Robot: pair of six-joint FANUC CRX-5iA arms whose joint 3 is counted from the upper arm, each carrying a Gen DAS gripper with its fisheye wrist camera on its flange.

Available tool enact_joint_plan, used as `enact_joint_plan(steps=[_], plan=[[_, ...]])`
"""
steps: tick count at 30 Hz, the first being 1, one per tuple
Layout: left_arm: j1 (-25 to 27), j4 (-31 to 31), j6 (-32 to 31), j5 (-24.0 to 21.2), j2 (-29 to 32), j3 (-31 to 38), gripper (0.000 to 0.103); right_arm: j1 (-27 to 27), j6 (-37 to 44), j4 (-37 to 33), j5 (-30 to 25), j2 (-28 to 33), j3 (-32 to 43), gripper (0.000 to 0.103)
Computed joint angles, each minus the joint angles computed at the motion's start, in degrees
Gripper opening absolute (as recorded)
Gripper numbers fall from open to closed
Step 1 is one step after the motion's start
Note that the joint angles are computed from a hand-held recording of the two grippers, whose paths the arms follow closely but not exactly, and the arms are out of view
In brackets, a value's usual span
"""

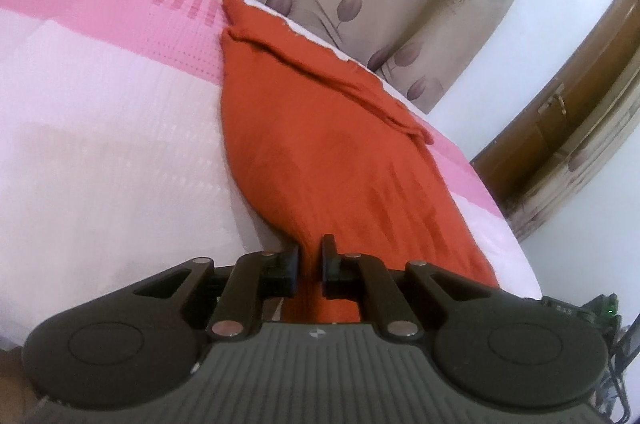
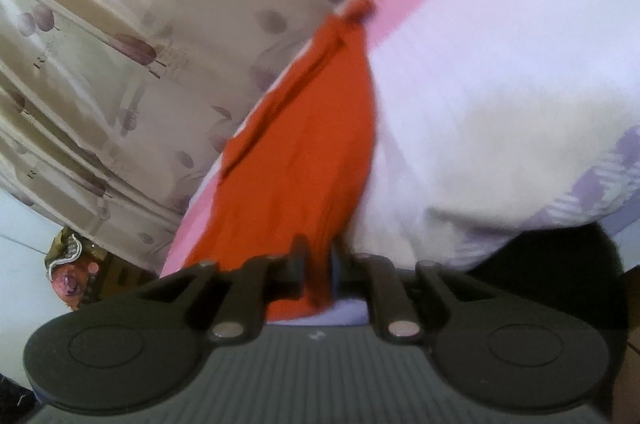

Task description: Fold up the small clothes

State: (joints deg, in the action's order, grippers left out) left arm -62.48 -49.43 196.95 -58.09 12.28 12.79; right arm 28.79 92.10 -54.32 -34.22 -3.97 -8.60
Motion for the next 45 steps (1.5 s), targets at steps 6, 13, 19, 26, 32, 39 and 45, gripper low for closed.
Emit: enact_joint_plan(steps=[6, 13, 19, 26, 32, 39, 45], plan=[[1.41, -0.26, 1.96, 5.4, -1.1, -2.06, 0.059, -0.55, 0.63, -3.34, -0.19, 2.31, 1.68, 0.009], [-0.59, -3.78, 0.97, 1.73, 0.23, 0.38, 0.008, -3.44, 9.65, -11.59, -1.21, 0.95, 0.79, 0.005], [-2.89, -10.55, 3.25, -0.87, -0.1, 2.4, 0.008, -6.51, 13.6, -18.2, -4.53, 1.38, 3.14, 0.005], [-2.63, -15.13, 3.26, -2.57, 0.32, 5.89, 0.008, -7.96, 17.18, -22.76, -6.18, 4.09, 8.55, 0.006], [0.91, -16.27, 0.55, -1.22, 0.62, 8.35, 0.008, -8.34, 17.58, -22.74, -5.58, 8.82, 15.99, 0.006], [6.81, -15.42, -2.04, 0.11, 2.99, 12.24, 0.008, -6.87, 14.2, -16.41, -3.63, 17.3, 27.93, 0.006], [13.38, -10.92, -4.83, 2.14, 6.43, 15.92, 0.008, -5.52, 7.83, -9.84, -2.71, 25.82, 37.8, 0.006]])
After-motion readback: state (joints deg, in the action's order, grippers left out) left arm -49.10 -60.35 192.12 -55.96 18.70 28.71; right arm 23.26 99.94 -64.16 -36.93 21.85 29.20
